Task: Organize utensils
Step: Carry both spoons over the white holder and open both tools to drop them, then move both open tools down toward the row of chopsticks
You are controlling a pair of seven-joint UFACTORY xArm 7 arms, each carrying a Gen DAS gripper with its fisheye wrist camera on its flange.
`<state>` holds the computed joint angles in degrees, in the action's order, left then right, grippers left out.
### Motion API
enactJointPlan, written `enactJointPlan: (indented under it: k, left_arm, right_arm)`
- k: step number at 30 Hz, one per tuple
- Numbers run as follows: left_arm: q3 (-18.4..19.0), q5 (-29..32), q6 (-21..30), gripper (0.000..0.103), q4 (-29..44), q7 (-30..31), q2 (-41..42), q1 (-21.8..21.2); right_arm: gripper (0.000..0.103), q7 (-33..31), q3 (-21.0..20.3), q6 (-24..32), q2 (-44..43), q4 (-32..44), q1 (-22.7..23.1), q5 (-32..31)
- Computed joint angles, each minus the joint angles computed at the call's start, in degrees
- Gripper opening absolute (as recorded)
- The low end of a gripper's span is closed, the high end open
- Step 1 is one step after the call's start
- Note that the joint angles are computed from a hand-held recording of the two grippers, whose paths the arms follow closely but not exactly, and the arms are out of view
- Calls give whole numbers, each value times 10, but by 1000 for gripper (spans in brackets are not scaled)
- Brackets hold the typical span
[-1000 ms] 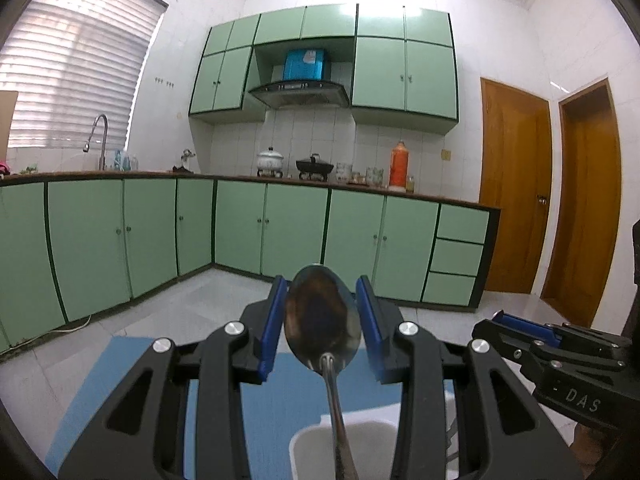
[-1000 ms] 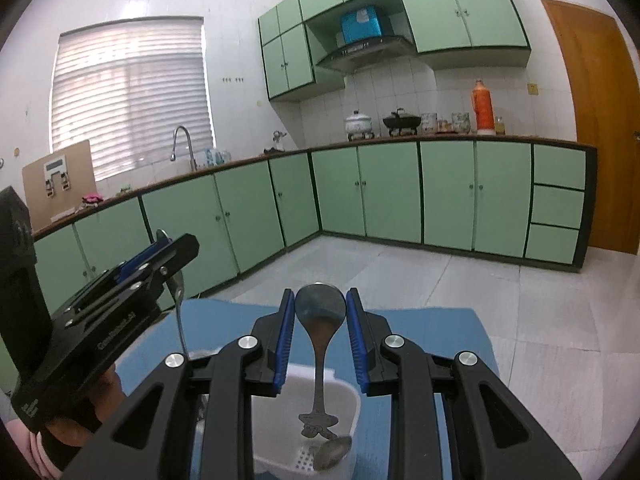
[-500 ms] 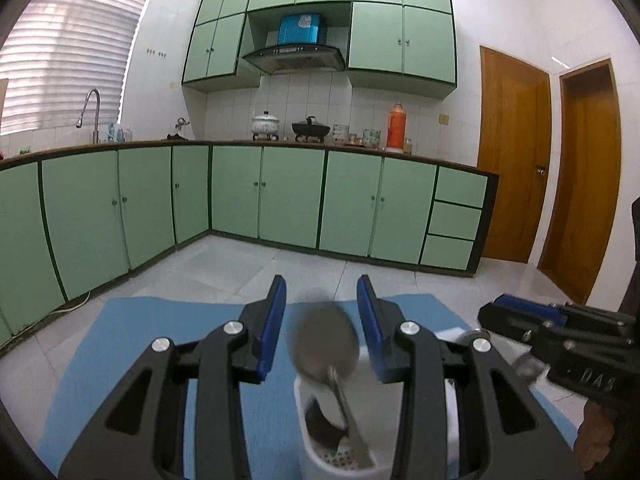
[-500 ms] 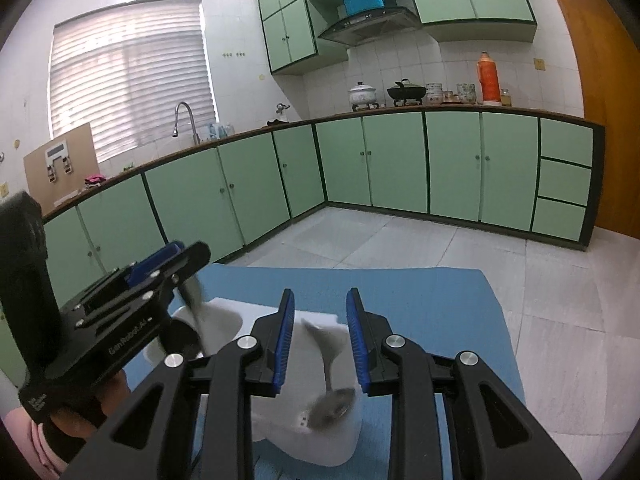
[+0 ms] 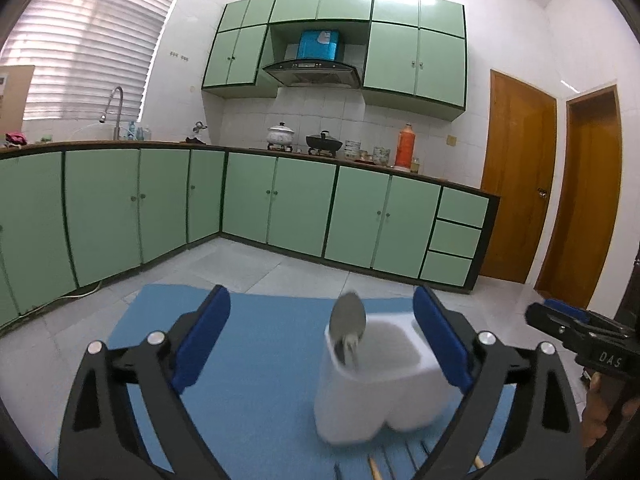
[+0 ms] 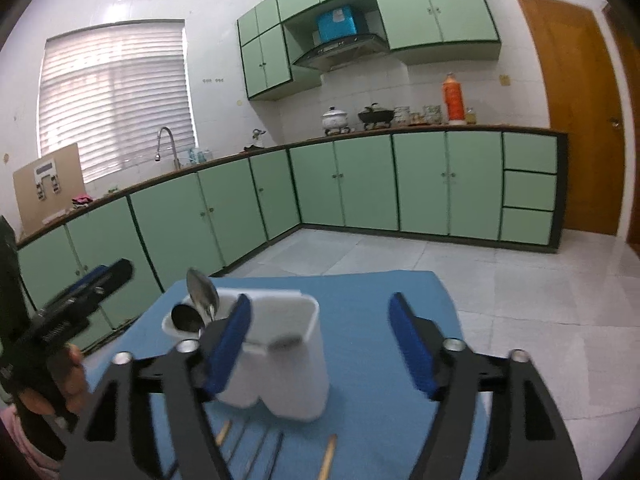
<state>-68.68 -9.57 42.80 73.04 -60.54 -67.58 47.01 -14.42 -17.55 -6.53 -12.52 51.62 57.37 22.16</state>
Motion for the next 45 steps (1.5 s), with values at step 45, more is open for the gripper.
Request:
enactJointPlan:
  k: [45]
  left_arm:
    - [83,-300,459,96,141,34,-327,-47]
  right_arm:
    - [63,444,473,-45,-444,-494,-364,-256]
